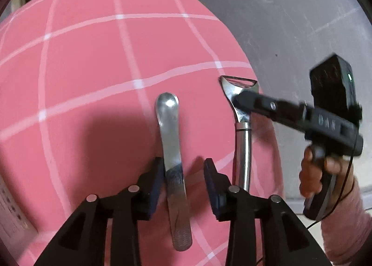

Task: Organize utensils

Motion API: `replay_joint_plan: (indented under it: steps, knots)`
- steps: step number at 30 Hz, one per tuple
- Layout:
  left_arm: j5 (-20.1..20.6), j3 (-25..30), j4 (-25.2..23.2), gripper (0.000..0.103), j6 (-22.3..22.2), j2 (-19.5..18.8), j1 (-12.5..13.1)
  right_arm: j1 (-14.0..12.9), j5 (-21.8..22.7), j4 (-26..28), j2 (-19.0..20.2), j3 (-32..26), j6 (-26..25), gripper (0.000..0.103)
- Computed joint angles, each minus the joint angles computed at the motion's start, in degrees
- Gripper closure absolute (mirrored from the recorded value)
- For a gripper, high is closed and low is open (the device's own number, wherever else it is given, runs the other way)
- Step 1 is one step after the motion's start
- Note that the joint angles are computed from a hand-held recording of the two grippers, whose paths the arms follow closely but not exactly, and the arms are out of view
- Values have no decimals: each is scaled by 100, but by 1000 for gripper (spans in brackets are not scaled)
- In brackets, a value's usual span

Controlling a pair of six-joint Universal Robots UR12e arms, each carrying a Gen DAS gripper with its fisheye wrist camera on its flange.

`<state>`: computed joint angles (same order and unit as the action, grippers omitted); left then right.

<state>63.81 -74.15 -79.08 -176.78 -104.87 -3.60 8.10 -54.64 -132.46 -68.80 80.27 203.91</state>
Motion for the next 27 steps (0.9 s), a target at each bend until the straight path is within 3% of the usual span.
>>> replay_joint_plan:
  steps: [4,5,6,12,16,21,24,27]
  knots:
    - [443,237,-38,72,203,-145,-149,52,-130,-223,-120,155,49,95]
    - [615,227,22,84,193,-135,-179,77,-155,-311,-163,199,99,100]
    - [775,195,97,87,213,-118,-187,105,-238,-360,-209,213,66,101]
    - [-189,-409,603,88,-456,218,130,227,-799,-419,-569,324,-472,101]
    - [-385,-1015,1461,89,-699,655,187,358,-1269,-636,-864,486,-695,101]
    - [-238,-1566,2787,89,-928,1171,217,466,-1648,-1162,-1116,590,-693,101]
    - [-122,-1661,3393,89,-1089,1311,241,561,-1791,-1459,-1128,488,-761,101]
    - [-115,-1633,3631,88,-994,1465,412,660,-1892,-1805,-1079,298,-875,101]
